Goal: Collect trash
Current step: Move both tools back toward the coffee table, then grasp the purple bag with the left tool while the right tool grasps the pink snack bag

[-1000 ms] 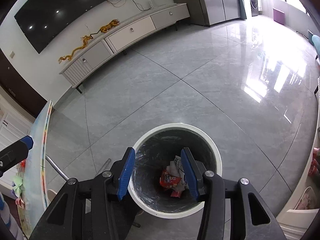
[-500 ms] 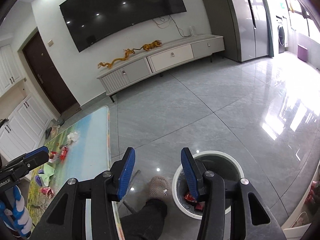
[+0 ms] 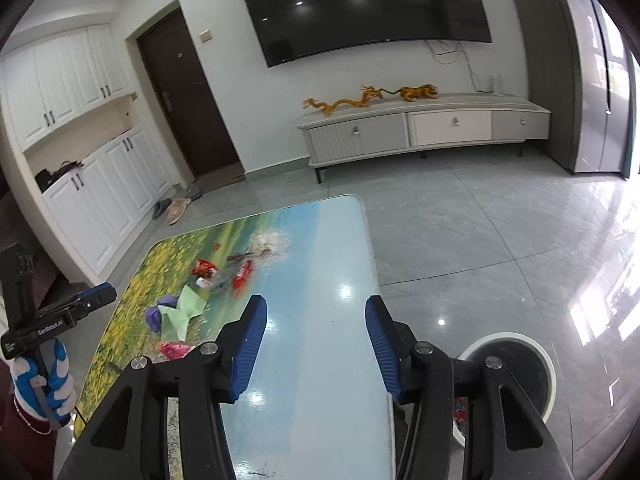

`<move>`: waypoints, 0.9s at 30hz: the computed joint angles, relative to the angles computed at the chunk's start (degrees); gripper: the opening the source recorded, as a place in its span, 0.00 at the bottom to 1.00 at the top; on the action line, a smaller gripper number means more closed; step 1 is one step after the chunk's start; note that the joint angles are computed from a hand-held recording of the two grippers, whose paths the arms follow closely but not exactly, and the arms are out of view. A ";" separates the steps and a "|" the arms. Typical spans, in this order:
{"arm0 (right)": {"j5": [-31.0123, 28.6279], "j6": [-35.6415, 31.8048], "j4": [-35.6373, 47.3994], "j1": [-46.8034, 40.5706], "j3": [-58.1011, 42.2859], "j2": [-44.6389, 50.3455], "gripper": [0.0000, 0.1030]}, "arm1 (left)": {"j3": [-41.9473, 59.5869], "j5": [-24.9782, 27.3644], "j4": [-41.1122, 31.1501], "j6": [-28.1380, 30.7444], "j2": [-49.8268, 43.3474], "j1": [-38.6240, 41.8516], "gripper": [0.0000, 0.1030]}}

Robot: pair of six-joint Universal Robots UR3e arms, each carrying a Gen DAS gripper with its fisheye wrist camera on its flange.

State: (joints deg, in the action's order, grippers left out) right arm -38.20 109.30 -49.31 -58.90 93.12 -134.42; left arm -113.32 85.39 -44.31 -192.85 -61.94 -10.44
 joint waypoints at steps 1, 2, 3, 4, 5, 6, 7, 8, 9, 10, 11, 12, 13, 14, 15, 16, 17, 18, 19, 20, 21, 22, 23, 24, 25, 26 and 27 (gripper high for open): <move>-0.37 4.66 -6.00 4.73 2.23 0.20 0.48 | -2.10 -0.79 -0.81 0.79 2.83 2.59 0.43; -0.77 8.05 -11.01 8.64 4.34 0.66 0.48 | -4.56 -2.11 -2.39 2.02 6.45 6.05 0.43; -1.48 12.78 -17.83 13.71 6.74 1.79 0.49 | -6.56 -4.25 -4.69 3.71 9.92 9.93 0.43; -2.39 16.93 -23.68 18.07 8.78 2.77 0.50 | -8.30 -6.43 -6.86 5.40 12.80 13.42 0.43; -3.31 19.80 -28.27 21.77 10.22 4.13 0.51 | -9.82 -8.24 -8.81 7.18 15.15 16.63 0.43; -4.52 23.14 -33.76 26.28 11.73 6.12 0.51 | -11.28 -8.93 -10.21 8.76 16.79 19.03 0.43; -5.45 25.07 -37.09 29.52 12.62 7.49 0.52 | -12.45 -9.56 -11.46 10.08 18.10 21.01 0.43; -6.54 27.13 -41.07 33.20 13.53 9.42 0.52 | -13.58 -10.53 -12.64 11.22 19.15 22.96 0.43; -7.48 28.58 -44.11 36.45 14.12 11.28 0.53 | -14.57 -12.16 -13.94 12.70 20.00 25.41 0.43; -8.02 28.93 -45.42 38.72 14.30 12.61 0.55 | -15.59 -13.47 -14.90 13.93 20.93 27.19 0.43; -8.70 29.86 -47.64 41.52 14.42 14.49 0.56 | -16.08 -14.43 -15.53 14.85 21.13 28.34 0.43; -9.59 30.83 -50.32 44.70 14.67 16.75 0.56 | -16.46 -14.97 -14.85 15.53 20.17 28.74 0.43; -10.18 30.89 -51.49 46.59 14.67 18.21 0.57 | -16.26 -14.81 -14.16 15.52 19.09 28.14 0.43; -11.08 31.76 -53.67 49.08 14.72 20.00 0.57 | -16.16 -15.13 -12.94 15.78 17.54 27.69 0.43; -12.05 32.67 -56.09 51.74 14.62 22.21 0.57 | -16.00 -15.77 -11.82 16.29 16.00 27.30 0.43; -12.60 32.92 -57.38 53.38 14.42 23.80 0.57 | -15.70 -16.22 -10.55 16.75 14.17 26.61 0.43; -13.26 33.20 -58.77 55.12 14.11 25.55 0.58 | -15.44 -16.52 -9.35 17.25 12.40 25.97 0.44; -13.74 32.83 -59.36 56.15 13.86 26.74 0.59 | -14.90 -16.22 -7.78 17.36 10.12 24.66 0.46; -14.29 32.63 -60.30 57.50 13.47 28.24 0.59 | -14.27 -15.30 -5.98 17.29 7.58 23.00 0.47; -14.75 32.54 -61.21 58.97 12.87 29.98 0.59 | -13.30 -13.88 -4.37 16.87 4.97 21.05 0.47; -15.25 32.52 -62.18 60.31 12.36 31.68 0.59 | -12.60 -12.90 -3.08 17.02 2.56 19.64 0.47; -15.77 32.50 -63.08 61.38 11.88 33.23 0.59 | -11.87 -12.47 -2.38 17.46 0.50 18.72 0.47; -16.43 32.51 -63.84 62.54 11.28 34.72 0.59 | -11.29 -11.91 -1.76 17.85 -1.26 17.84 0.47; -16.89 32.52 -64.55 63.42 10.84 36.06 0.59 | -10.76 -11.12 -1.08 18.06 -2.96 16.97 0.47; -17.14 32.47 -65.05 64.27 10.48 37.27 0.59 | -10.45 -10.48 -0.39 18.08 -4.34 16.44 0.47; -17.32 32.28 -65.22 64.87 9.58 38.74 0.59 | -10.47 -10.51 0.04 18.30 -5.20 16.57 0.47; -17.65 32.16 -65.56 65.63 9.08 39.90 0.59 | -10.35 -10.53 0.39 18.35 -6.10 16.64 0.47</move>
State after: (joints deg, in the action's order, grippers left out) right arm -55.84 141.46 -114.87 6.73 102.20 -94.51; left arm -123.68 74.86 -43.92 -174.50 -68.04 6.19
